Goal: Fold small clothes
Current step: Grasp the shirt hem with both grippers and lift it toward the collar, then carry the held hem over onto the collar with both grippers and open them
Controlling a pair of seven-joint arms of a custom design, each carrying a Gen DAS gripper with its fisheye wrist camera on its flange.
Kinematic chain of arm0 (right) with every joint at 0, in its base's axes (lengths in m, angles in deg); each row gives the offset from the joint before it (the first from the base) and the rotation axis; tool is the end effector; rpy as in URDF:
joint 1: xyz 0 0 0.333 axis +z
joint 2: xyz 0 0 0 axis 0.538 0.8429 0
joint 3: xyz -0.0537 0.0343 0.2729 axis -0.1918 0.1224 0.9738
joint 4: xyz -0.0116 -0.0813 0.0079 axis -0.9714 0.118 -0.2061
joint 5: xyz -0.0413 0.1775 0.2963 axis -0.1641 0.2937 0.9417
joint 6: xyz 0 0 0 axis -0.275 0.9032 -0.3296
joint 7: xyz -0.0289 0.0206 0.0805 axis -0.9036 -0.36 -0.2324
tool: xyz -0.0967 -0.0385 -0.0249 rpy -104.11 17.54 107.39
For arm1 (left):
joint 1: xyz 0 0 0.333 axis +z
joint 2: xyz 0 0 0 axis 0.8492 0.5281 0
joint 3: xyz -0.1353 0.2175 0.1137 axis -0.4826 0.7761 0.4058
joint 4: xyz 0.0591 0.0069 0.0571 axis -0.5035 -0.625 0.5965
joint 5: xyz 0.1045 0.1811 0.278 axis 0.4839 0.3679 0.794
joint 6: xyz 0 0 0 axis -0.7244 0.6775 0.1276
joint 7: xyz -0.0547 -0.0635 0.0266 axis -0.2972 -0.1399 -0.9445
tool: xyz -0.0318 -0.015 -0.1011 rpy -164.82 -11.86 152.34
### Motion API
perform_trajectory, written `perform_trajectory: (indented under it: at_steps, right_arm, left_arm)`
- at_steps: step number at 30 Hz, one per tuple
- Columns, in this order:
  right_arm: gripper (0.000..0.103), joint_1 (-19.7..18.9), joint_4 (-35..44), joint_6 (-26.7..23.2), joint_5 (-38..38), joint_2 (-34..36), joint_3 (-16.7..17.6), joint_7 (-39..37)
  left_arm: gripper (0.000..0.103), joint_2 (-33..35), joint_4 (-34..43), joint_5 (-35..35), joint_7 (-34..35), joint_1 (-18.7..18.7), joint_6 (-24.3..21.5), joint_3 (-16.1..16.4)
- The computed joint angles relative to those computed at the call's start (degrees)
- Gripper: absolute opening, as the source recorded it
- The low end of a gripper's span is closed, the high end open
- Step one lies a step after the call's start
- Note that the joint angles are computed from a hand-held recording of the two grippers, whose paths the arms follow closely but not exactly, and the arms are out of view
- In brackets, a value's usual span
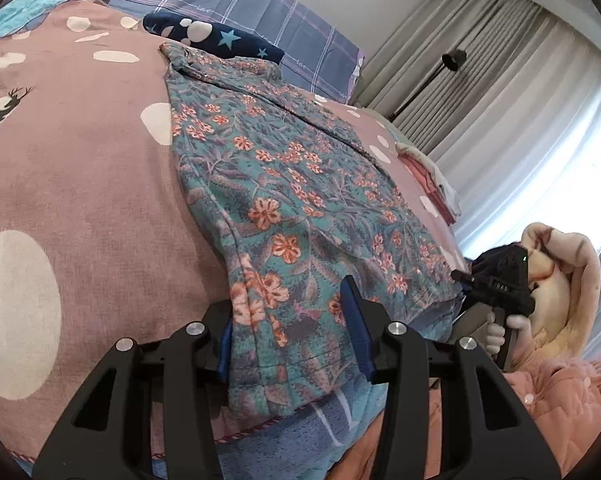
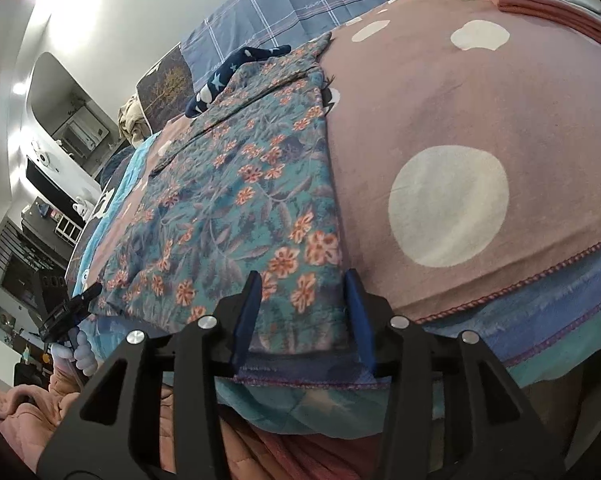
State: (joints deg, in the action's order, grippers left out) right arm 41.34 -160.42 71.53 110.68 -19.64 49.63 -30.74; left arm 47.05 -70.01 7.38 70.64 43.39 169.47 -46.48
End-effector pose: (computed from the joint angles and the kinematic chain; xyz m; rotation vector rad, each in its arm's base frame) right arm 0.3828 -0.0676 0.4727 -1.4643 1.7489 -0.1491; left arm 0.4228 -0.1351 0.4697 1.7016 -2.0751 1.5444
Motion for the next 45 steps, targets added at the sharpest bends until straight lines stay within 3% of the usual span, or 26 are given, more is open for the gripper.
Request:
perform_trajectory:
  at_steps: [1,2,3,5,8,17,20,22,25,27,28,29,30,34,37,41,45]
  right_arm:
    - [0.013,-0.27,0.22,0.29,-0.04,0.29,0.29,0.77]
    - [0.006,-0.19,0.61,0.13,0.73,0.60,0.00,1.71]
    - [0.004,0.39,0.78,0.49,2.70,0.27,-0.83,1.63]
    - [0.004,0.94,0.88,2.61,6.47,-1.93,-2.22,0.33]
    - [0.004,-0.98,1.67,0.86,5.66,-3.42,-3.33,0.84]
    - [0.010,-3.00,1.72,-2.51,3.19,1.14,-1.84,3.40]
    - [0.015,-4.12,1.68,-4.11,3.00,0.90,-2.02,3.94]
    - [0.031,-4.23,1.90,-6.06,3.50,0.91,-2.69,3.39]
    - [0.033,-3.83,2.50,-6.98,4.67,1.84,-2.21,1.35]
    - [0.030,-3.83,2.95,-7.27,4.27,2.44,-0.83,1.12]
    - [0.008,-4.03,3.09,-7.23,3.42,2.51,0.11,1.34]
    - [0.005,-4.16,2.93,-6.56,3.15,2.14,0.88,1.74]
    - [0.005,-3.88,2.77,-5.90,3.96,1.44,0.79,1.55]
    - [0.004,-1.42,3.57,-5.01,12.67,-2.21,-3.41,-2.86]
    - [0.004,-0.12,5.70,-5.53,17.94,-5.37,-4.96,-7.58]
    - [0.004,-1.09,4.98,-3.59,18.67,-11.95,-2.83,-9.35]
    - [0.004,-3.13,1.45,0.92,14.77,-19.85,-0.14,-7.06]
  left_arm:
    - [0.013,0.38,0.30,-1.72,-0.21,-0.14,-0.73,0.47]
    - [0.005,0.75,0.62,-2.40,-1.43,0.06,-1.52,0.70]
    - [0.005,0.95,0.99,-3.10,-3.09,0.32,-1.46,0.58]
    - [0.005,-1.10,1.03,-7.46,-0.62,0.40,0.69,0.23]
    - [0.005,-4.68,0.53,-9.14,-0.07,1.42,0.99,0.70]
    - [0.008,-1.98,-1.64,3.61,-12.27,1.22,2.99,-0.53]
    - [0.020,-2.51,-2.65,1.29,-10.82,0.25,1.69,1.35]
    - [0.035,-3.02,-2.85,0.56,-9.84,0.22,0.68,1.73]
    - [0.042,-2.67,-2.36,2.45,-9.67,-0.10,1.64,0.50]
    - [0.041,-1.84,-1.69,1.83,-8.66,-0.65,0.90,0.81]
    - [0.025,-1.64,-1.37,1.45,-8.21,-0.78,-0.44,1.22]
    - [0.011,-1.20,-0.85,1.14,-8.22,-0.79,-1.31,1.32]
    - [0.006,-1.41,-0.88,0.66,-8.39,-0.70,-1.38,1.16]
    - [0.005,-5.14,-0.46,-7.82,-1.61,-0.80,-0.15,1.43]
    - [0.004,-8.46,1.62,-10.30,3.72,-0.24,4.86,-0.89]
    - [0.004,-13.65,2.44,-11.47,9.05,-1.81,8.19,-2.14]
    - [0.004,-21.08,-1.22,-12.17,10.71,-3.57,9.83,-2.13]
